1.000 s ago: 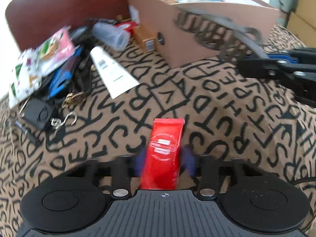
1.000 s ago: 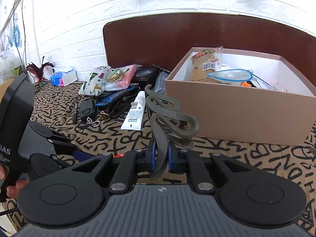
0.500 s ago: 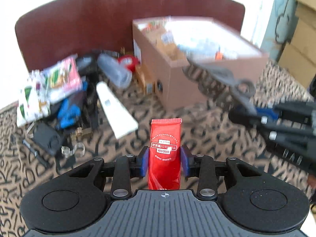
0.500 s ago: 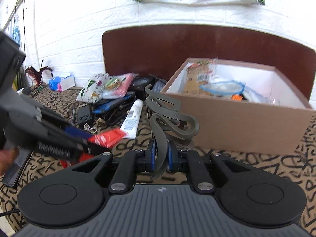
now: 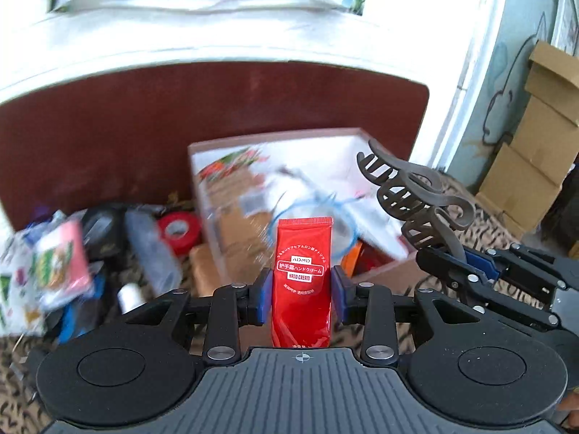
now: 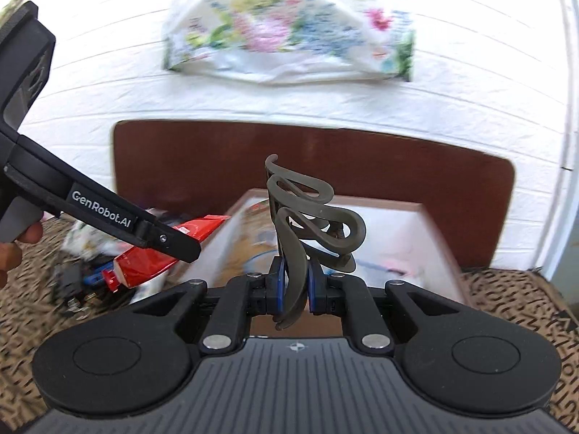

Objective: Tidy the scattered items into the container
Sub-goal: 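Lift and carry the gray holder and red tube over the box with both grippers, then open the right gripper over the box while the left gripper releases the red tube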

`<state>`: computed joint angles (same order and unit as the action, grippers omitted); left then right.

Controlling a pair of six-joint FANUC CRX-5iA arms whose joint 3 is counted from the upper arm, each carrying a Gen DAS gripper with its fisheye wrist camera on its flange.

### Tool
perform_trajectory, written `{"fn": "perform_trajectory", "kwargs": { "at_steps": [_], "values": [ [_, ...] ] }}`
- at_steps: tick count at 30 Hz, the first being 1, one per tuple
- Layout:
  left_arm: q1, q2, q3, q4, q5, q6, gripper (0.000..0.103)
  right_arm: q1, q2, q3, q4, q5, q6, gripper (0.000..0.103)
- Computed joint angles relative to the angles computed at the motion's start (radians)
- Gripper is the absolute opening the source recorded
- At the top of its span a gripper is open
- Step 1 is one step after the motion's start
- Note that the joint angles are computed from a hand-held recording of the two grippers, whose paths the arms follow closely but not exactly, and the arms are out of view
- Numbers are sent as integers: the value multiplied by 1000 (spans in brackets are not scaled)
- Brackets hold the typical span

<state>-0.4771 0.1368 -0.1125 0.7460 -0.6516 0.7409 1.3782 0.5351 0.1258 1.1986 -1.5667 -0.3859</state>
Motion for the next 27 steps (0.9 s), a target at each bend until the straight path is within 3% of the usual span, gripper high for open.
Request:
{"fn": "perform_trajectory", "kwargs": {
  "at_steps": [8, 17, 19, 20, 21, 22, 24, 27],
  "values": [
    [-62, 193, 252, -69, -9, 139, 33, -80, -73, -87, -23, 5, 14, 14],
    [-91, 431, 565, -177, -83, 290, 35, -204, -114, -146, -91, 129, 28, 15],
    [-93, 470, 615, -197, -98, 316, 59, -232, -126, -157, -111, 184, 21, 29],
    [-93, 479, 627, -209, -99, 334, 75, -238, -124, -151, -128, 191, 26, 52],
    [-90, 477, 613, -194, -86, 323, 81, -239, -116, -145, -127, 183, 35, 66],
    [-87, 461, 567, -142, -55, 273, 89, -235, -107, -143, -112, 168, 46, 68],
    [-84, 419, 455, -11, 16, 133, 93, -222, -82, -123, -97, 132, 93, 78],
    [-81, 380, 387, 30, 43, 54, 100, -200, -53, -98, -86, 97, 126, 88]
  ]
}}
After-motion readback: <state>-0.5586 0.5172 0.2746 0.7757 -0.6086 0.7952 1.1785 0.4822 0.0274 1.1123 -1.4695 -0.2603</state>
